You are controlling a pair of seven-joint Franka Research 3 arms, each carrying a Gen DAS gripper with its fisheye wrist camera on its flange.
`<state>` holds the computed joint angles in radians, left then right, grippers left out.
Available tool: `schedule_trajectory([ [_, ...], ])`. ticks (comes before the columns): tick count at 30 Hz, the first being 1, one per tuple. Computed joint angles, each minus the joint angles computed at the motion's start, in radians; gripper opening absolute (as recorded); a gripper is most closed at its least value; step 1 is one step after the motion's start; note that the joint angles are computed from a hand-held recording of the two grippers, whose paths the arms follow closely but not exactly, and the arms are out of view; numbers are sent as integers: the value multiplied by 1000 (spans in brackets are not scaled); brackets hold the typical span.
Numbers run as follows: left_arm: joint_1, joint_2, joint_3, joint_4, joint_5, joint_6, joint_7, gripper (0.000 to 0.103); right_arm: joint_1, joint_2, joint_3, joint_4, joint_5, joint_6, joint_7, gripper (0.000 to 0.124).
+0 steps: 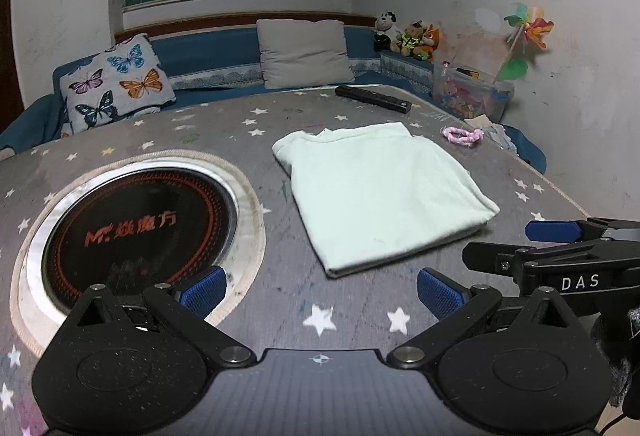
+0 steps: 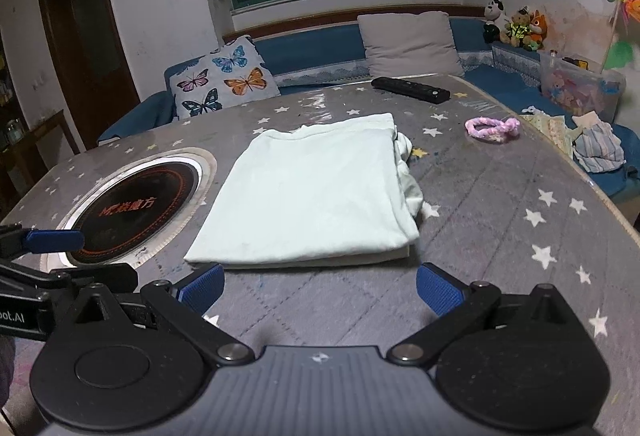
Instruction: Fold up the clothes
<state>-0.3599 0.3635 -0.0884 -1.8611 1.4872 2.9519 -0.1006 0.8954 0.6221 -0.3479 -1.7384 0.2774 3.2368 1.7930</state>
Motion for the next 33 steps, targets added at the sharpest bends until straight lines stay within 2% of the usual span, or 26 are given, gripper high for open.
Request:
schedule_trajectory([
  [6,-4,-20,-6,-19,50,-11,-53,103,47,-7,-37,-29,23,12,18,103],
  [11,-3,-24,-25,-28,65,-31,-51,103,81,-10,-66,-53,45,10,36,103],
  [16,-3,-20,-36,-39,29,-42,-10,103,103,-8,-89,-68,46,-1,53,103],
  [33,-25,-9,-17,-50,-86,-50,92,103,55,-14,-34,-64,7,-8,73,103],
])
